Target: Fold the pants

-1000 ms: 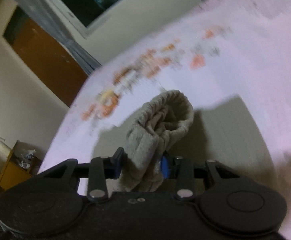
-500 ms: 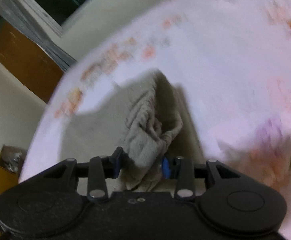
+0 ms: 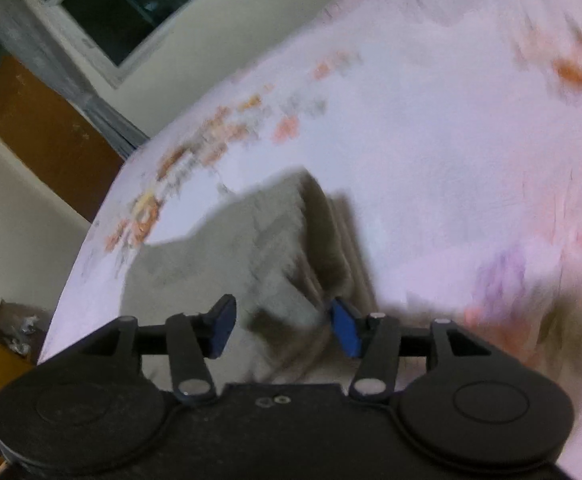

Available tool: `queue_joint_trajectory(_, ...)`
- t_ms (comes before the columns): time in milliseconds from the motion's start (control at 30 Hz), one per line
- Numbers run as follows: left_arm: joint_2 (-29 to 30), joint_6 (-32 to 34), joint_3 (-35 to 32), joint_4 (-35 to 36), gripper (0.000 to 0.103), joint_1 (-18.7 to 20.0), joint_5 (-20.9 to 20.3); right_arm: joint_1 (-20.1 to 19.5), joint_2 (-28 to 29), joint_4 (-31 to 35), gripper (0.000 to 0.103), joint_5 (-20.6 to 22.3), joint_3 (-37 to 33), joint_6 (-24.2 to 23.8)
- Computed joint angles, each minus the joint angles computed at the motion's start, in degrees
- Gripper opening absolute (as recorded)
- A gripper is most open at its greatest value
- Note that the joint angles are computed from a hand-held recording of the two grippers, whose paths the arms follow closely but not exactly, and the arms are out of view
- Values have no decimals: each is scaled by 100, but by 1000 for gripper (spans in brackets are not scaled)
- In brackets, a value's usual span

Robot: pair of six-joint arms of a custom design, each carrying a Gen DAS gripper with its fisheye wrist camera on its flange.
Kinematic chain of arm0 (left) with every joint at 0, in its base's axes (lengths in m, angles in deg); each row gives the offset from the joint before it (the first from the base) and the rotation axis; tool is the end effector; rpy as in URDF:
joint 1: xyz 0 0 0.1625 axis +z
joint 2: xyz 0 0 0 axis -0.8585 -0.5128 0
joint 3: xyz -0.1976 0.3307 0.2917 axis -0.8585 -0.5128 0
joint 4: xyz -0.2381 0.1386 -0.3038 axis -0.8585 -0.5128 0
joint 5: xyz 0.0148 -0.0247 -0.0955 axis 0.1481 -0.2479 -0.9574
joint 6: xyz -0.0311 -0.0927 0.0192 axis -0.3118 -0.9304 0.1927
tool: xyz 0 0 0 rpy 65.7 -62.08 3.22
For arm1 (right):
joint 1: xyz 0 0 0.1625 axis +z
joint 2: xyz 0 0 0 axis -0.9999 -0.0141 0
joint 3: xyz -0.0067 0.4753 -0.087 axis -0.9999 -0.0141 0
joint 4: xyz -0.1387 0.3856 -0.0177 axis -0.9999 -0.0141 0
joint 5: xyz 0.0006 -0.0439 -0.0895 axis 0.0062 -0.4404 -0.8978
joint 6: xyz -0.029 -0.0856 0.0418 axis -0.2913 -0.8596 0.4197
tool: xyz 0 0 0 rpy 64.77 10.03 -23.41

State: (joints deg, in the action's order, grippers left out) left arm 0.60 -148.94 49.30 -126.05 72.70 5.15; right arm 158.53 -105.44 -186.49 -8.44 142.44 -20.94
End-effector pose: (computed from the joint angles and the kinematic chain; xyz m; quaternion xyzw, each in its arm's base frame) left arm -0.3065 -0.2932 -0.0320 -0.0401 0.8692 -0.4192 0.2591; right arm 0.0008 -0.4208 0.3692 0.1869 -0.9366 0.2855 0.0792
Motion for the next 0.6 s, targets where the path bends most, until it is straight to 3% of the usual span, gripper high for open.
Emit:
queue_joint_trajectory(100,-42,188,-98,17,37,-5,156,446,119,-406,51,-63,47,-379)
queue_joint_trajectory(267,-86,463,-212,22,37,152,202,934,561,-929,48,-704,84,-664)
queue_joint_trajectory(367,30,368,-167,-133,37,259,-93,849,795,-1368,47,-1173,256,-887)
queue_joint_trajectory(433,268,316,-20,-440,36,123,-92,640,855,-1408,46,-1313,333,-1025)
queue_joint_trajectory(500,372,352,-41,-336,36,0,-66,390,831,-1471,44,-1113,419,-1124)
queue_joint_trajectory(600,271,366,-153,14,37,13,-109,467,814,-1414,44,-1161,385,-1115)
